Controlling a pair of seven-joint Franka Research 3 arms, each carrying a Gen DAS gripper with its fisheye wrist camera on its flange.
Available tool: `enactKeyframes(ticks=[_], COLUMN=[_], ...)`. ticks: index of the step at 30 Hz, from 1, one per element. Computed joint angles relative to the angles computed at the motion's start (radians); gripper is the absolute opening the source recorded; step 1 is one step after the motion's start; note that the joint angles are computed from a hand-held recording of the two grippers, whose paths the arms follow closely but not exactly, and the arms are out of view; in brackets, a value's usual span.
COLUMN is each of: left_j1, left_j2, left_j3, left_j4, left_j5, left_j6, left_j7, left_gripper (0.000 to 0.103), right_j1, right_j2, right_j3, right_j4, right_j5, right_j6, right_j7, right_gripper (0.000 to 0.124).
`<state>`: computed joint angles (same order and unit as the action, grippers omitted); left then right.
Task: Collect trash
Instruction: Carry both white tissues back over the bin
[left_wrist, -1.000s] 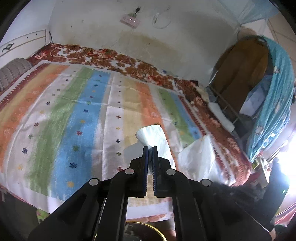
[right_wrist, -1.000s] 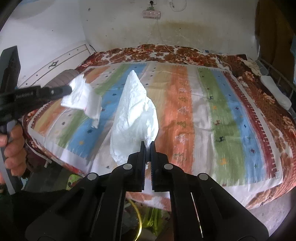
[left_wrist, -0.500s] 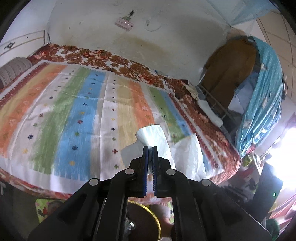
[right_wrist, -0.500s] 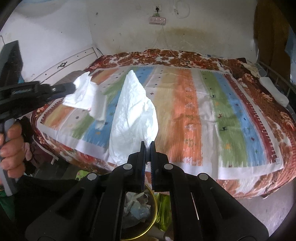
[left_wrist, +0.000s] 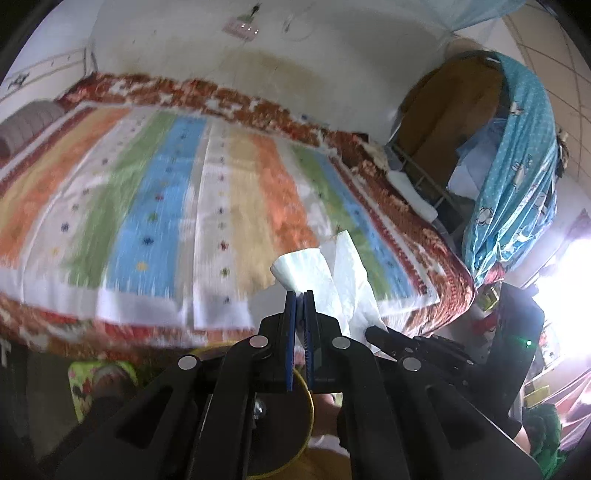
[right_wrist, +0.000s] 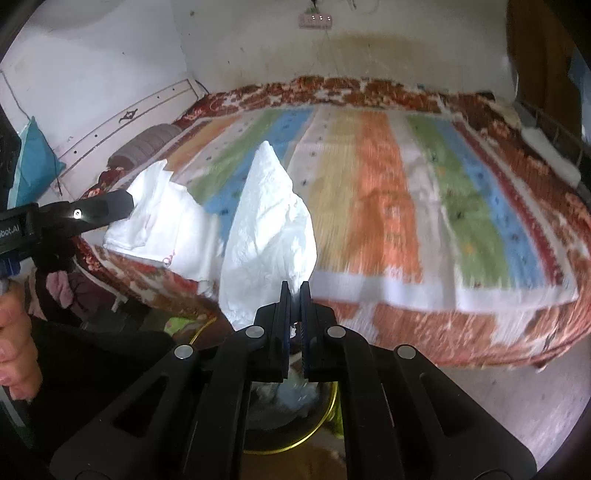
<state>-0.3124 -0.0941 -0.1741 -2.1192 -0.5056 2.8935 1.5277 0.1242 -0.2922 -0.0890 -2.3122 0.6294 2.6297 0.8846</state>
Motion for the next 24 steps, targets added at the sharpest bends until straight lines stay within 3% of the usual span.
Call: enactKeyframes(ticks=[7,16,24], left_j1=[0.009,0.037,0.047], left_j2=[-0.034,-0.02,0.033], left_j3=[-0.008,-0.022,-0.029], left_j4=[-0.058,-0.064,-0.02], left_j5=[0.079,0.255,0.277], left_j6=[-0.036,-0.149,-0.258], left_j7=[-0.1,-0.314,-0.362], left_gripper=[0.003,0.003,0.003], right_j1=[-0.01,-0.015,-0.021], right_j2=[-0.038,-0.016,0.041], right_j3=[0.019,0.043,0.048], right_j4=[-0.08,-0.119,-0.093], right_j5=[-0.049,-0.147,-0.185], right_j6=[-0.024,-0.08,-0.132], right_j7=[0.044,0.134,0.21], right_gripper=[0.004,0.004,0.004])
